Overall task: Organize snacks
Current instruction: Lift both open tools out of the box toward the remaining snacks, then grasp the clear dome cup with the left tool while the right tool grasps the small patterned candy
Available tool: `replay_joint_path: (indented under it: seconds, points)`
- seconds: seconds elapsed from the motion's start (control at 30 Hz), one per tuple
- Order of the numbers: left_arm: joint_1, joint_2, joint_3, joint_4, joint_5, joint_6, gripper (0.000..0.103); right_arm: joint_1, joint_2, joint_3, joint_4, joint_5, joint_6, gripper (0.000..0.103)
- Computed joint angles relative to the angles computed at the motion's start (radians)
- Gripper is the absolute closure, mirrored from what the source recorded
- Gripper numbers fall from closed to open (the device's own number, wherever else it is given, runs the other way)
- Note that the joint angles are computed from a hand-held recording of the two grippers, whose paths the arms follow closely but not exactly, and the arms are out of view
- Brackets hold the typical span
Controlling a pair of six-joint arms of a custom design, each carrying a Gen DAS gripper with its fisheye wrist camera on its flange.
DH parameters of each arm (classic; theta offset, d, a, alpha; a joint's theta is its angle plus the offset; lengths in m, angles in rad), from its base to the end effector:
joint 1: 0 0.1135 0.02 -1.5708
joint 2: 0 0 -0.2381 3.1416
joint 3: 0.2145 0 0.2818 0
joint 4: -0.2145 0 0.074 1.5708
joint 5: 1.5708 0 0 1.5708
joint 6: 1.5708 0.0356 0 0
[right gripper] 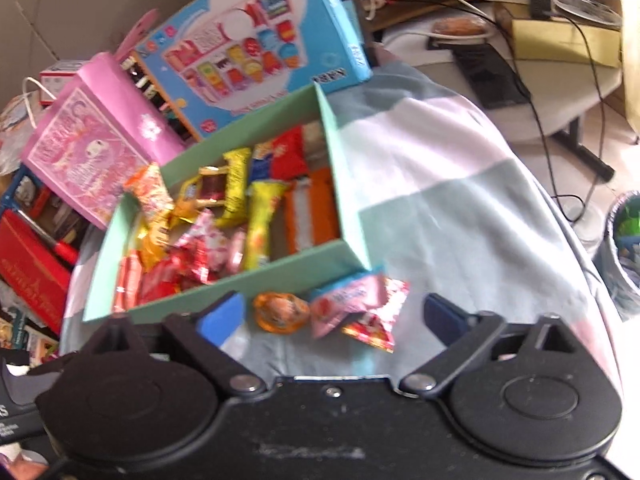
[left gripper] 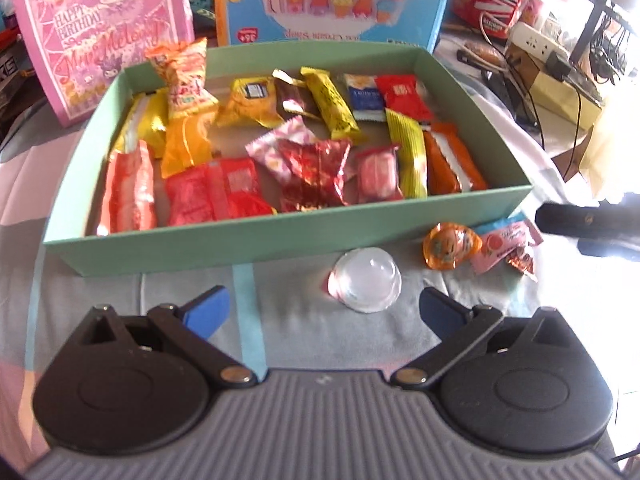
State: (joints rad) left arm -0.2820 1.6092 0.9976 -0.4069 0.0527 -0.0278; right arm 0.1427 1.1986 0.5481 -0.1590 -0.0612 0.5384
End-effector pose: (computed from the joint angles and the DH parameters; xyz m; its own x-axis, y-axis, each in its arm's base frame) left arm 0.3323 -0.0982 0.1492 -0.8258 0.2104 -0.5232 0.2816 0.9577 -0.0594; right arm 0.2614 0.0398 0.1370 -0.7094 0.4151 -0.5696 0.2097 0.8958 0.3918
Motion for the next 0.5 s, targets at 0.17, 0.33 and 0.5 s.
replay_joint_path:
  seconds: [0.17,0.33,0.5]
  points:
    - [-0.022,0.064,0.028,0.018,-0.014,-0.007,0.0,-0.003,0.034,-0.027,0.038,0.026,-0.01,0.024]
    - [-0.044,0.116,0.066,0.033,-0.034,-0.012,0.0,-0.008,0.083,-0.001,0.086,0.047,-0.051,0.047]
    - [-0.057,0.154,0.09,0.064,-0.052,-0.02,0.011,-0.018,0.205,0.063,0.114,0.023,-0.064,0.065]
